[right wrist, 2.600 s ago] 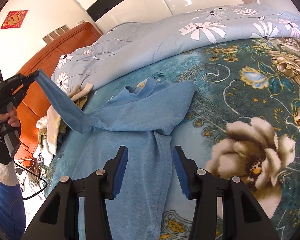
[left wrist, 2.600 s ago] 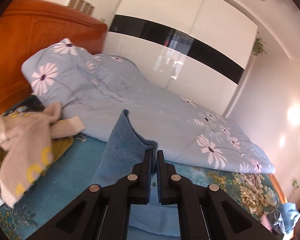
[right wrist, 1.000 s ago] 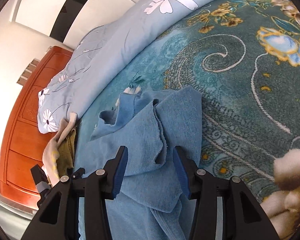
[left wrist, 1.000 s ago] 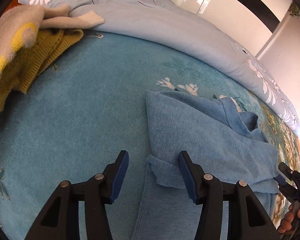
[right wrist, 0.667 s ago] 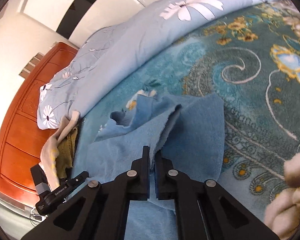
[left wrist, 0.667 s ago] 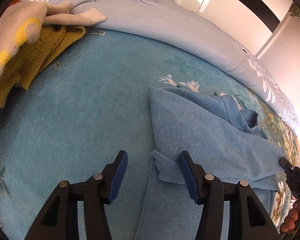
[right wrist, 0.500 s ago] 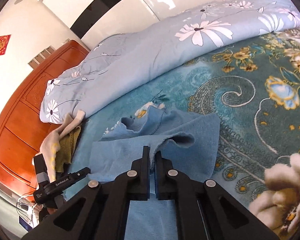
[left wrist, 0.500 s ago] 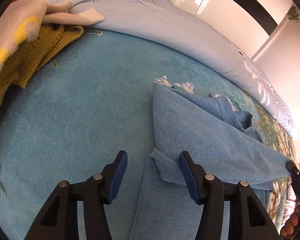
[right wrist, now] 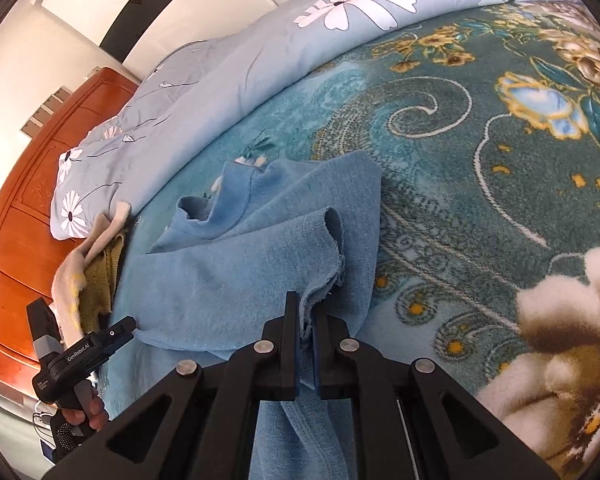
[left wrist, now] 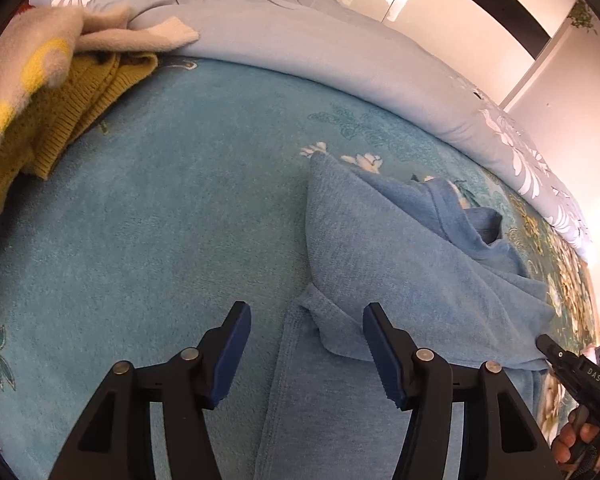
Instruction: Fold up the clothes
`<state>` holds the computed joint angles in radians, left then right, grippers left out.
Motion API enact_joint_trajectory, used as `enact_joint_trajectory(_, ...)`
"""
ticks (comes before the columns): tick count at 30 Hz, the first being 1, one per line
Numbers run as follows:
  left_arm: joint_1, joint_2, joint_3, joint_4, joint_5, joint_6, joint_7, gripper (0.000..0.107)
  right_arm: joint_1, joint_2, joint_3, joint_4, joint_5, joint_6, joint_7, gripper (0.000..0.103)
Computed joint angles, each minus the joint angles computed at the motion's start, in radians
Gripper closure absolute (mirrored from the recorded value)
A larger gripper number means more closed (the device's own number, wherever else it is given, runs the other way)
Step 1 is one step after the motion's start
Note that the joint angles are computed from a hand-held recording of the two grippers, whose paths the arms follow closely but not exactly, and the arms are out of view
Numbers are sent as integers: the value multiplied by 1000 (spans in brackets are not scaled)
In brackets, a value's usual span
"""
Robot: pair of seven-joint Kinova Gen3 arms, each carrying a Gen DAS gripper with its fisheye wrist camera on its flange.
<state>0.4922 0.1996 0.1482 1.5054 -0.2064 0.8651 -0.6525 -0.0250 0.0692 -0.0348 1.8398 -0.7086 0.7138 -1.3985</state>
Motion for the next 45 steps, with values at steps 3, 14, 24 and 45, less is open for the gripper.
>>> enact_joint_trajectory(3,11,-67,13,28,-11,-6,-1,45,-2,-53,4,12,4,27,13,94)
enact_joint_trajectory(14,-30,-362,144,334,120,-37,-37,35,-67,-395,109,288,12,204,47,59)
enact_joint_trajectory(24,-43,-468,184,491,313,-72,-87,29,-129,-563,149,434,35,224,-41,59)
enact_joint_trajectory(45,-11,-599,42,692,655,-295,-296,38,-218,-576,320,549,-160,206,133,74)
